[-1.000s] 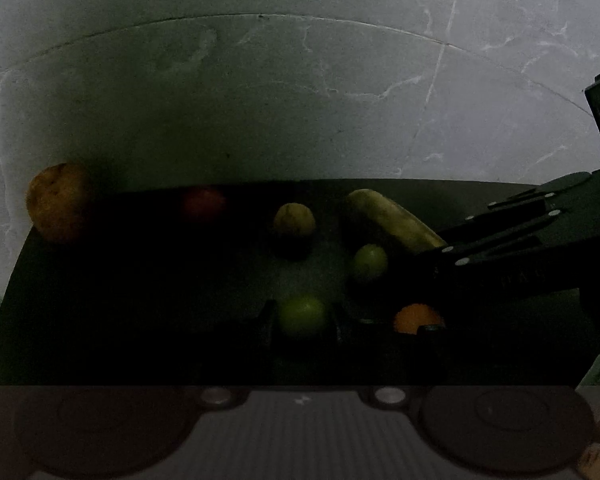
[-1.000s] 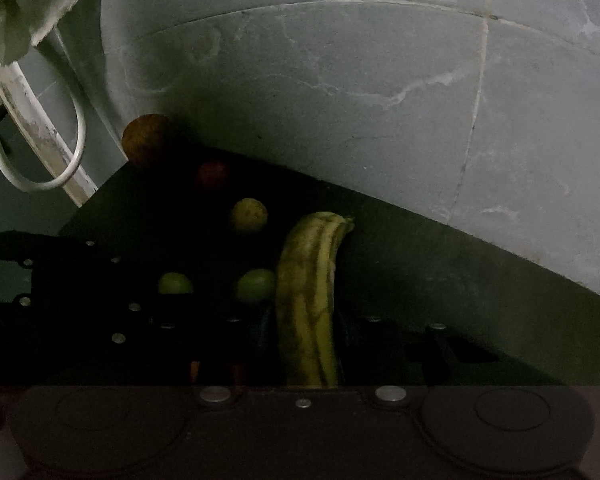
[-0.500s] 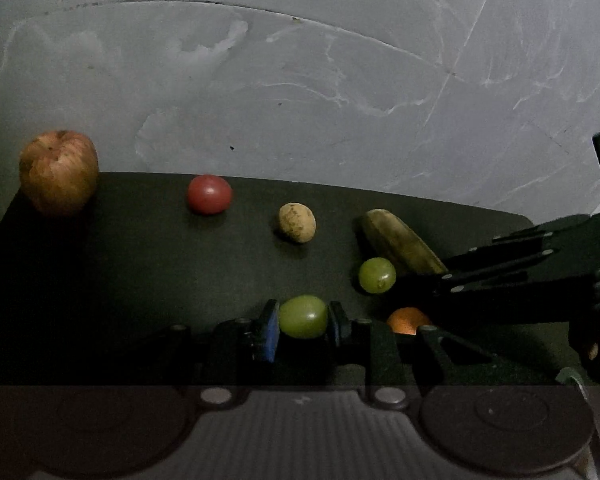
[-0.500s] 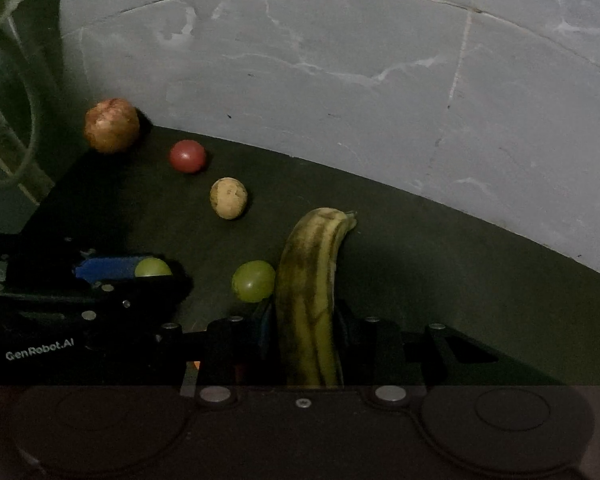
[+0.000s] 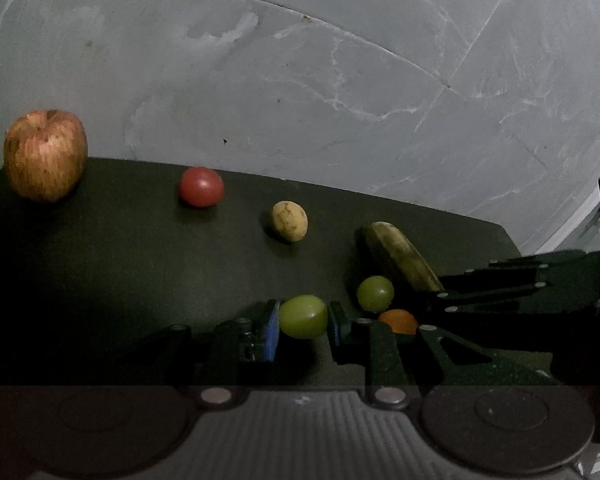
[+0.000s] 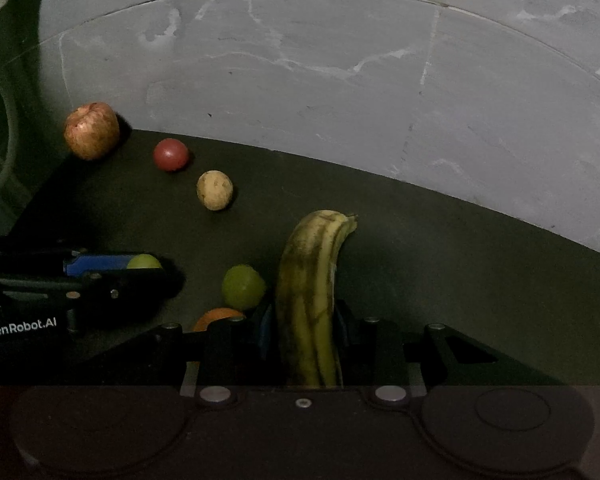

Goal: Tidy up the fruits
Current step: 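Close the right tool on the yellow banana while the left tool grips the green grape, then carry the banana into the tray and open the right tool while the left tool drops the grape there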

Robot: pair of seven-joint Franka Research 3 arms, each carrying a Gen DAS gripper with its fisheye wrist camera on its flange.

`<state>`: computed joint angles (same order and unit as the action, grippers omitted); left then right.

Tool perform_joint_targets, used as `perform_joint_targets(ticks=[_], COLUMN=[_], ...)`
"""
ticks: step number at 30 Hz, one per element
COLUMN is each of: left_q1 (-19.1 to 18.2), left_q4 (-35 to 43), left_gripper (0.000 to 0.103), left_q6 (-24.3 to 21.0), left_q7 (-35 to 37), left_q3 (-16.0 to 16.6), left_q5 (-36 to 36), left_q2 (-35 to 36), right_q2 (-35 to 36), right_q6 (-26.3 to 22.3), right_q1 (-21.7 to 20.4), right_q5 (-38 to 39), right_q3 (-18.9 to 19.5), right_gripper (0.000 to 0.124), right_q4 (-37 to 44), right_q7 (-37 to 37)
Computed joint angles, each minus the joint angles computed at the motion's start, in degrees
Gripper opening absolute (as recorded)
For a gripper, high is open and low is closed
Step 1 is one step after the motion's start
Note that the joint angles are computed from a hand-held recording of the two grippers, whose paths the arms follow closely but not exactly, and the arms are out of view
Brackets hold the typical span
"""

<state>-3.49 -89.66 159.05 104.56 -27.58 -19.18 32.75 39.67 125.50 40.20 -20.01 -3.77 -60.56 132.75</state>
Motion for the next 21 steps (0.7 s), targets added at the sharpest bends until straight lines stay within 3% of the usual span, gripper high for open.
perform_joint_targets(ticks=[10, 21], left_q1=[-1.26, -6.49], left_q4=[-4.22, -12.08], left_gripper=[0.026, 0.026], left_q6=[1.41, 6.58], left_q7=[-3.74, -17.28], left_q3=[1.21, 6.3], left_q5=[-0.02, 7.66], left_q2=[-3.87, -12.27], right_q2=[-8.57, -21.74], right_q6=[8.57, 18.43], right_q1=[0.04, -2.38], right_q5=[-4.52, -9.84], right_q3=[-0.39, 2.91], right_gripper=[0.033, 0.033], right_q4=[-13.63, -30.17], right_q7=[5.18, 7.28])
